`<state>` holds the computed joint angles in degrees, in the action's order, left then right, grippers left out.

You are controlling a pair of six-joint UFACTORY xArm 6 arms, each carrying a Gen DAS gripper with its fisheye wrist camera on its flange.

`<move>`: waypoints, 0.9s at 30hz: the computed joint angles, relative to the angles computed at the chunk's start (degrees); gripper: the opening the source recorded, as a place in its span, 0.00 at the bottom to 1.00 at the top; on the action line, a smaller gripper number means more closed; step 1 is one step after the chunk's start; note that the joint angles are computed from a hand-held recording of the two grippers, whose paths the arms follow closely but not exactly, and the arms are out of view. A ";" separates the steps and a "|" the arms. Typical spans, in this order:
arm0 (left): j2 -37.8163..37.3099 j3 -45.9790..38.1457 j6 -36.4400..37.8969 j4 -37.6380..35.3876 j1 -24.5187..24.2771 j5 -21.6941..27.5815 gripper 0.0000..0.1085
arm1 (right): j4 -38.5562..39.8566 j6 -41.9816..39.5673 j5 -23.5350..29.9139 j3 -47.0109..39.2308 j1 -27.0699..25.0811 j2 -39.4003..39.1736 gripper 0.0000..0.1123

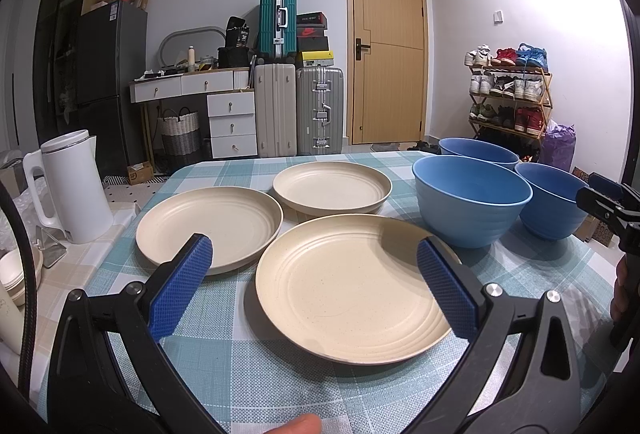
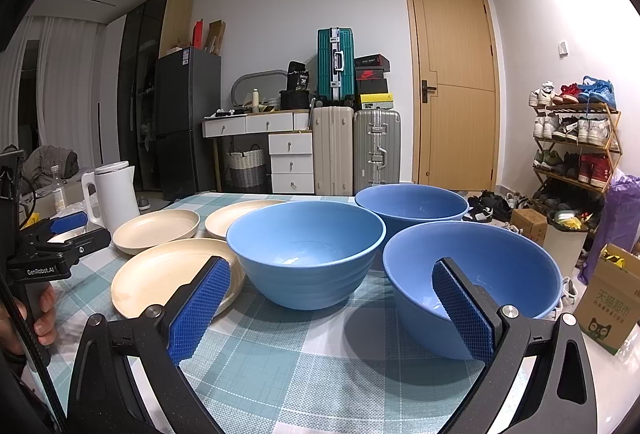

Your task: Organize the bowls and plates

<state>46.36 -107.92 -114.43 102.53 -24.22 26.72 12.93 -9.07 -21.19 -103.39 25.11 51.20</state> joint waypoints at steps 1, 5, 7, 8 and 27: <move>0.16 -0.19 0.00 0.02 0.06 -0.06 0.94 | -0.19 0.17 -0.04 0.15 -0.01 -0.11 0.92; 0.16 -0.38 0.28 -0.14 0.20 -0.01 0.94 | -0.38 0.18 0.12 -0.33 -0.08 0.24 0.92; -0.34 0.17 0.07 0.12 0.23 -0.10 0.94 | 0.34 -0.53 0.14 0.28 0.11 -0.20 0.92; -0.32 0.17 0.29 -0.20 0.16 0.10 0.94 | 0.72 -1.05 0.17 0.15 0.15 -0.08 0.92; -0.88 -0.34 7.93 -10.62 1.23 0.36 0.94 | -6.71 7.22 5.05 -0.52 -0.56 -1.67 0.92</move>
<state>45.48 -108.26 -106.50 91.91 -22.99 27.08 6.22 -1.84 -16.14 -103.91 24.55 49.53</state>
